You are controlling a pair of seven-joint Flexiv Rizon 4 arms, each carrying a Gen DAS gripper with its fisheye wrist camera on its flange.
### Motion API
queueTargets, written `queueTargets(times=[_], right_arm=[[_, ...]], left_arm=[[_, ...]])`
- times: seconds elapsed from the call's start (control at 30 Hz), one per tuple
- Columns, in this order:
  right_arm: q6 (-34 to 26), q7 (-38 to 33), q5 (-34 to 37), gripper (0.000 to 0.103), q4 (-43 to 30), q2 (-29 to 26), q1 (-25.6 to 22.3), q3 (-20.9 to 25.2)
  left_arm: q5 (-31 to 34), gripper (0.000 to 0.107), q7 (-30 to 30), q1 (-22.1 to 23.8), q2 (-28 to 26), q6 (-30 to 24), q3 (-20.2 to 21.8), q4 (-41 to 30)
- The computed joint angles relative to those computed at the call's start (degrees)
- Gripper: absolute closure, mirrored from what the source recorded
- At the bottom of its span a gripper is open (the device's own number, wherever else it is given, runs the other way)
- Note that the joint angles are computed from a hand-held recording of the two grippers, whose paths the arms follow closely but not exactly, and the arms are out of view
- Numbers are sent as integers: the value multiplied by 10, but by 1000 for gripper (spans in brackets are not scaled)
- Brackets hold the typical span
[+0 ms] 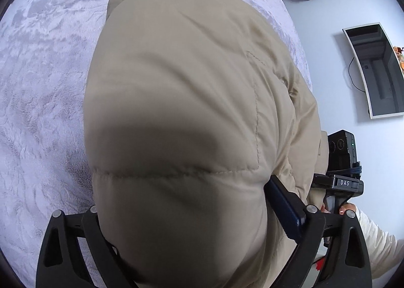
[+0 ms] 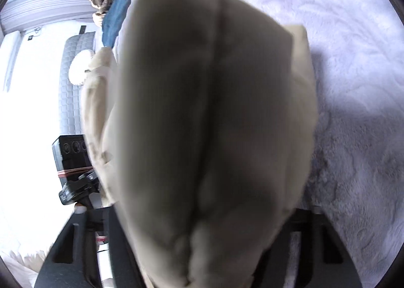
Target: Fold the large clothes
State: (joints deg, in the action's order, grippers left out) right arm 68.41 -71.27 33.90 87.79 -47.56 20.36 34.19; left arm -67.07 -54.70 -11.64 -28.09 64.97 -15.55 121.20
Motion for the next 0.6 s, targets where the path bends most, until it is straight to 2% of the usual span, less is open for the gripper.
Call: queueTargets(times=[0.27, 0.47, 0.6], right_arm=[[10, -8, 10, 61, 7, 15, -4, 11], [2, -20, -1, 61, -7, 42, 5, 3], [-9, -9, -24, 61, -41, 42, 33, -17]], left_arm=[[-37, 32, 10, -14, 46, 6, 1, 26], [-103, 33, 43, -36, 94, 4, 22, 41], [-106, 33, 55, -39, 117, 5, 49, 41]])
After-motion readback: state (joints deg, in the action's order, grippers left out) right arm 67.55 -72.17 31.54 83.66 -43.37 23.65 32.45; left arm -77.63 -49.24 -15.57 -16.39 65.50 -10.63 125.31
